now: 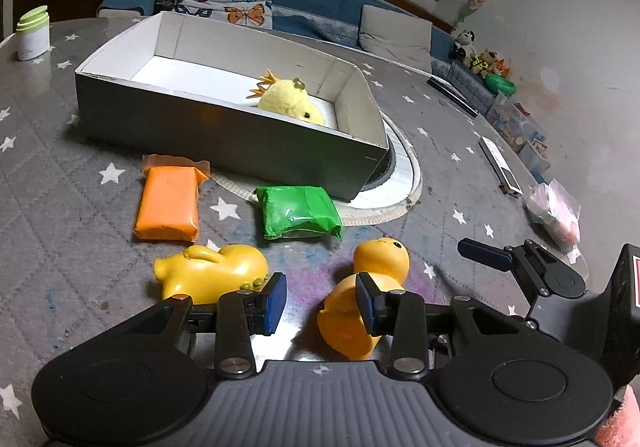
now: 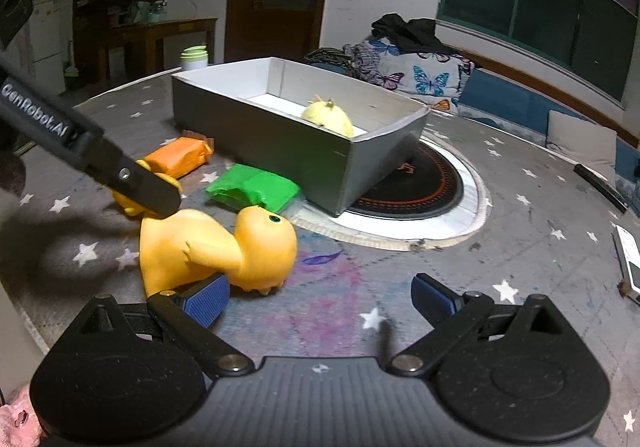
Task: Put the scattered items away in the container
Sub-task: 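Position the left gripper around the large yellow rubber duck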
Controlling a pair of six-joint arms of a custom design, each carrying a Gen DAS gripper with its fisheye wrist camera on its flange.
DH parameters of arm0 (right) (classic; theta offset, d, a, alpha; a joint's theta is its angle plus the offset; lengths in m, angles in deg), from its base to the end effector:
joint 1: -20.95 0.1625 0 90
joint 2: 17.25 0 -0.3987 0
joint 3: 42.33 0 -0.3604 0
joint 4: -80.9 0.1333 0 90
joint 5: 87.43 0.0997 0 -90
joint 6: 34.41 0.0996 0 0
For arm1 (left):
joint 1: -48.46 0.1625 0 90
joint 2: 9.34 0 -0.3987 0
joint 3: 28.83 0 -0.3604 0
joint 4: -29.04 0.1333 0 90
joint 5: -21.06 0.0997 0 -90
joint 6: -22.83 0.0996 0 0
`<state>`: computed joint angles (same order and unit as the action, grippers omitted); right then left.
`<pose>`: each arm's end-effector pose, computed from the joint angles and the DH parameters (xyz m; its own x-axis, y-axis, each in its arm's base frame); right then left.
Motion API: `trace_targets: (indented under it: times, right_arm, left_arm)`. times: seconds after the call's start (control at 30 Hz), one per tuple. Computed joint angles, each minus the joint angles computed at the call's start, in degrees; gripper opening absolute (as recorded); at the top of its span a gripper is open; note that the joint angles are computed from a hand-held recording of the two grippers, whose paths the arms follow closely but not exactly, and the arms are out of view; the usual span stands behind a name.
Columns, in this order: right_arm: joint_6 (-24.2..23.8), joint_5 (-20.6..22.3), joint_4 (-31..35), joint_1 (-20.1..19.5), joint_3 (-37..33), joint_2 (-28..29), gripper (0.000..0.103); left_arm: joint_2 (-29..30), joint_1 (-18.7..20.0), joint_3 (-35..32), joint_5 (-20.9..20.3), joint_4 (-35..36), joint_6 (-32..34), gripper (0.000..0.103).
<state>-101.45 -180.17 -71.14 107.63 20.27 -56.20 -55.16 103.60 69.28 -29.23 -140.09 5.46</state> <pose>0.0831 -0.7863 0.2525 -0.4301 -0.6864 0.5864 -0.8989 0.3858 -0.2077 -0.1938 -0.6228 0.1400 -0.9121 -0.0248 -0.4093 0.2491 0.7594 -0.6011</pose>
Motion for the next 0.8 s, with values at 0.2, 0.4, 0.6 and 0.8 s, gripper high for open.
trace_targets:
  times: [0.2,0.4,0.6,0.8]
  right_arm:
    - [0.7,0.5,1.6,-0.5,-2.1,0.5,0.099]
    - [0.9,3.3,8.4,-1.0,-4.6,0.1,0.099]
    - [-1.4,5.3,11.5,-0.9,-4.4,-0.6,0.099]
    - [-2.4,6.8,15.7,-0.8,-7.2,0.4,0.099]
  left_arm:
    - [-0.2,0.1,0.9,-0.4,-1.5,-1.5,0.04]
    - [-1.2,-0.1,0.8,0.9,1.7,-1.7,0.04]
    - [-3.1,-0.8,1.3,2.2,4.8,-1.2,0.04]
    - [-5.6,-2.4,2.3,5.2,8.8,-0.1,0.04]
